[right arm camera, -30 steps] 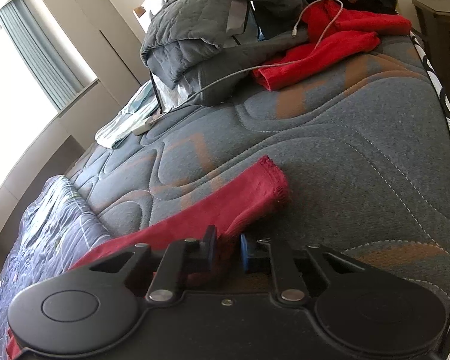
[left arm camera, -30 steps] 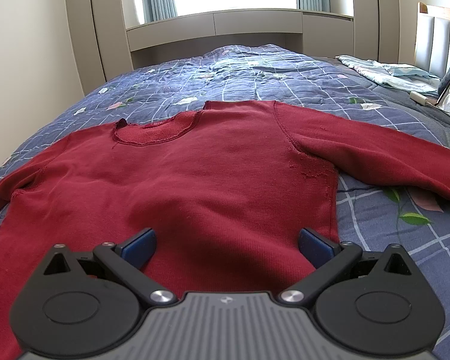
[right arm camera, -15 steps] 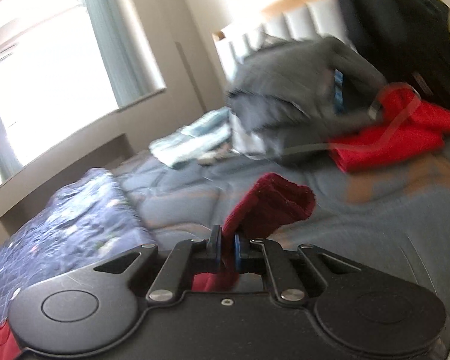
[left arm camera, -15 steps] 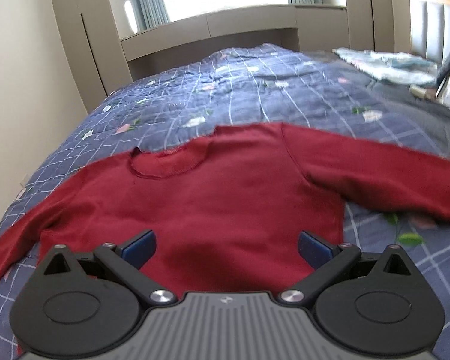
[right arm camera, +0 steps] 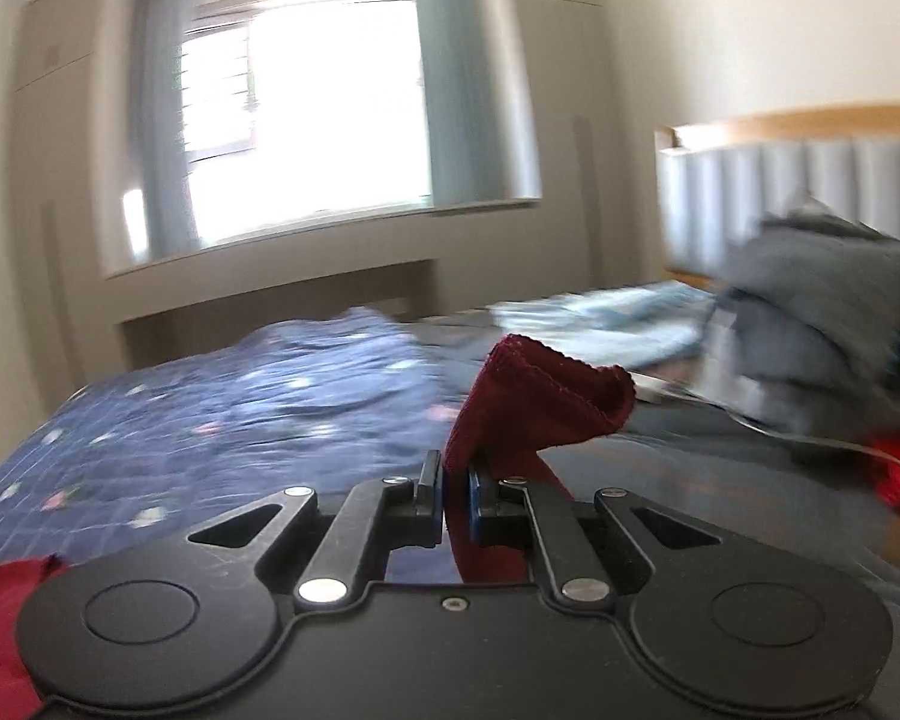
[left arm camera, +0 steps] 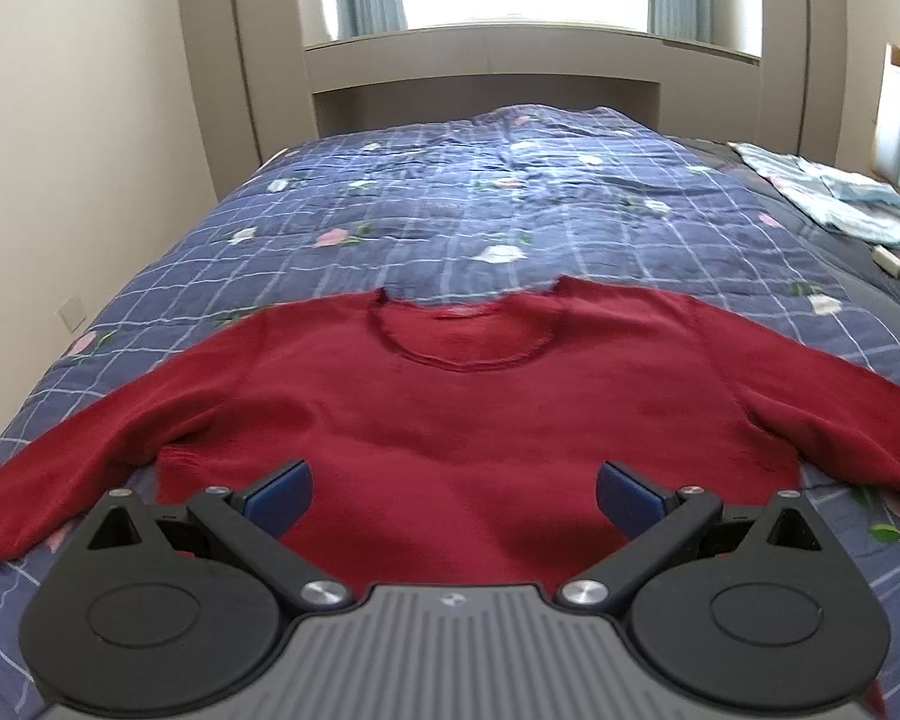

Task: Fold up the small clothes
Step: 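Carry the cuff across the sweater body and open the right gripper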

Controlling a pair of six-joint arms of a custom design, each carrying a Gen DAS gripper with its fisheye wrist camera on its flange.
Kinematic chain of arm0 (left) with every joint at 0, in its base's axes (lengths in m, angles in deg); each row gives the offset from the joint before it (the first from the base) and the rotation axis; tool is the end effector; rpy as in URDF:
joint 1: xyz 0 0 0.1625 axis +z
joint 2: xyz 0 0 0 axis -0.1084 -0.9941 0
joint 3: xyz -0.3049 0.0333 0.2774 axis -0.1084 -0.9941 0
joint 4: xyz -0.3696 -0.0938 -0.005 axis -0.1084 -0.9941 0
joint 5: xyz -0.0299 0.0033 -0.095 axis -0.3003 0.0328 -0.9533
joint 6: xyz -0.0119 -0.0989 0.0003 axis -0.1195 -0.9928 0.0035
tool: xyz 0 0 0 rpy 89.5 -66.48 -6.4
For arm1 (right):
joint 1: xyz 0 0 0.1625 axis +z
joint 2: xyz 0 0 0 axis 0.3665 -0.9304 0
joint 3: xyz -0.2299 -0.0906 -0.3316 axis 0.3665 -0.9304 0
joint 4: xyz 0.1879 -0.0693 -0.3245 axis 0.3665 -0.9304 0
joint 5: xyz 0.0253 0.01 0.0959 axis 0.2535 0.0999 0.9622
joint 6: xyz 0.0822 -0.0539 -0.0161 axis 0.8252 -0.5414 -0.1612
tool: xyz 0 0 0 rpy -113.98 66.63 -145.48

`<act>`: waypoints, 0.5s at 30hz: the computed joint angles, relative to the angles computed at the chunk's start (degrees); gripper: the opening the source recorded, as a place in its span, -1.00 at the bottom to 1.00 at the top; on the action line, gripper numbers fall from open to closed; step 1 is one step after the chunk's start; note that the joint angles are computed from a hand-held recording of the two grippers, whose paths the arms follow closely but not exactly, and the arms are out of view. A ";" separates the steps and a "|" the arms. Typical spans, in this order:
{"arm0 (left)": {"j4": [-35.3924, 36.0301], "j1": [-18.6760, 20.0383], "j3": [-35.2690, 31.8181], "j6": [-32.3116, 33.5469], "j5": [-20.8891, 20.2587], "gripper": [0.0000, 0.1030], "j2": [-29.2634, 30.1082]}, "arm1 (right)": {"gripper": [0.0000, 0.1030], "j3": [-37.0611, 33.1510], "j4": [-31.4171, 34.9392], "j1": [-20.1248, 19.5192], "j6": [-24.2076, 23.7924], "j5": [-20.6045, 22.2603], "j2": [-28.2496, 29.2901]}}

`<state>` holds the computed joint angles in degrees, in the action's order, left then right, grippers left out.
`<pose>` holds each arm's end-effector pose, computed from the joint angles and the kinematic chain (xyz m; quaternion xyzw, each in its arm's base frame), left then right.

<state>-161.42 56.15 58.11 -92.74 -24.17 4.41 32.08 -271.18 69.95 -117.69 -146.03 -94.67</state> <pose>-0.2109 -0.5995 0.1051 0.0994 0.8176 -0.3948 0.4071 0.1159 -0.6371 0.2348 0.1415 -0.7517 0.5619 0.3149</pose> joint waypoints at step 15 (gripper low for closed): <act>-12.05 5.98 8.11 2.90 4.98 0.99 -12.21 | -0.86 -17.71 19.69 11.67 -8.01 7.10 19.07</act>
<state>-173.47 62.13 66.22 -89.84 -19.19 -7.80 14.37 -251.48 81.62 -125.70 -138.93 -75.60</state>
